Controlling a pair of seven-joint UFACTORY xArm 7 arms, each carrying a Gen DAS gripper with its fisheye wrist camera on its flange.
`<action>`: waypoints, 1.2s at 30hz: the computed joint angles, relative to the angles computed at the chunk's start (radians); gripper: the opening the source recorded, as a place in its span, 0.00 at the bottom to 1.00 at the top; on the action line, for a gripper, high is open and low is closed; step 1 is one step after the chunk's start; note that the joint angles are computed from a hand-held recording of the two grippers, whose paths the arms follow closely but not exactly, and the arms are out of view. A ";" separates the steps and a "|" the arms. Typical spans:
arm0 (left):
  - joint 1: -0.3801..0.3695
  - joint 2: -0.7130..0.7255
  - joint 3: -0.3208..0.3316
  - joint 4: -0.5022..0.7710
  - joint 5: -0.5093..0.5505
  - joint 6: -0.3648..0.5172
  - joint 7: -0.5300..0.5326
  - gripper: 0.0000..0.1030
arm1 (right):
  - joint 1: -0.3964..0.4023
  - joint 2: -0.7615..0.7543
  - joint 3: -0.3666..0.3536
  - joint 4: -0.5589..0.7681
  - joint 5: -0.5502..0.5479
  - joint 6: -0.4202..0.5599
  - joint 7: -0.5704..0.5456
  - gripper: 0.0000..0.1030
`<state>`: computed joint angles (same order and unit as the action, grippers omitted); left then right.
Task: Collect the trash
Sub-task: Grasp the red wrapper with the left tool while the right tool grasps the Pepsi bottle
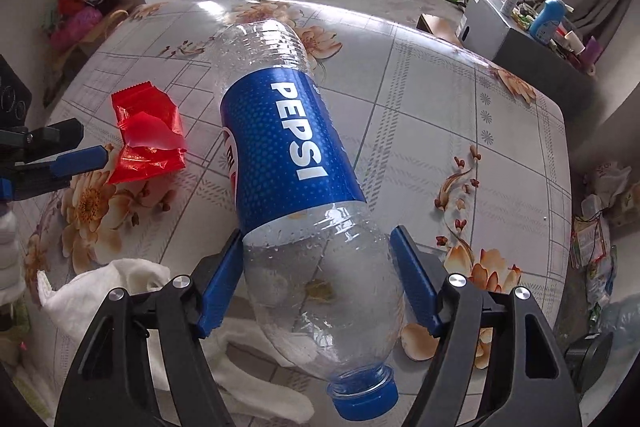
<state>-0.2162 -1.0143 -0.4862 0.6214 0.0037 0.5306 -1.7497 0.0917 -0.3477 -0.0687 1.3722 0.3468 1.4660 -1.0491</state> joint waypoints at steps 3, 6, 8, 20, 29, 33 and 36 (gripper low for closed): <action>0.009 0.051 0.006 0.027 0.005 0.027 0.014 0.44 | -0.007 -0.012 -0.008 -0.007 0.010 0.024 0.023 0.69; 0.012 0.095 0.010 0.063 0.023 0.080 0.040 0.34 | -0.015 -0.037 -0.022 -0.027 0.019 0.048 0.035 0.69; 0.010 0.112 0.014 0.070 0.028 0.088 0.049 0.28 | -0.022 -0.059 -0.032 -0.044 0.023 0.059 0.045 0.69; -0.009 0.132 -0.003 0.105 0.084 0.136 0.107 0.07 | -0.110 -0.142 -0.166 -0.104 0.059 0.176 0.137 0.68; -0.064 0.156 -0.055 0.249 0.108 0.195 0.233 0.06 | -0.222 -0.102 -0.265 -0.059 0.076 0.278 0.157 0.68; -0.107 0.188 -0.071 0.306 0.089 0.177 0.302 0.06 | -0.268 -0.090 -0.292 -0.042 0.067 0.313 0.148 0.68; -0.148 0.245 -0.088 0.342 0.048 0.163 0.330 0.06 | -0.302 -0.081 -0.310 -0.029 0.061 0.347 0.149 0.68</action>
<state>-0.3637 -0.7692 -0.5747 0.9638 0.0516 0.6934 -1.4202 -0.2102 -0.4285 -0.3786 1.3436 0.4079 1.8134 -0.9001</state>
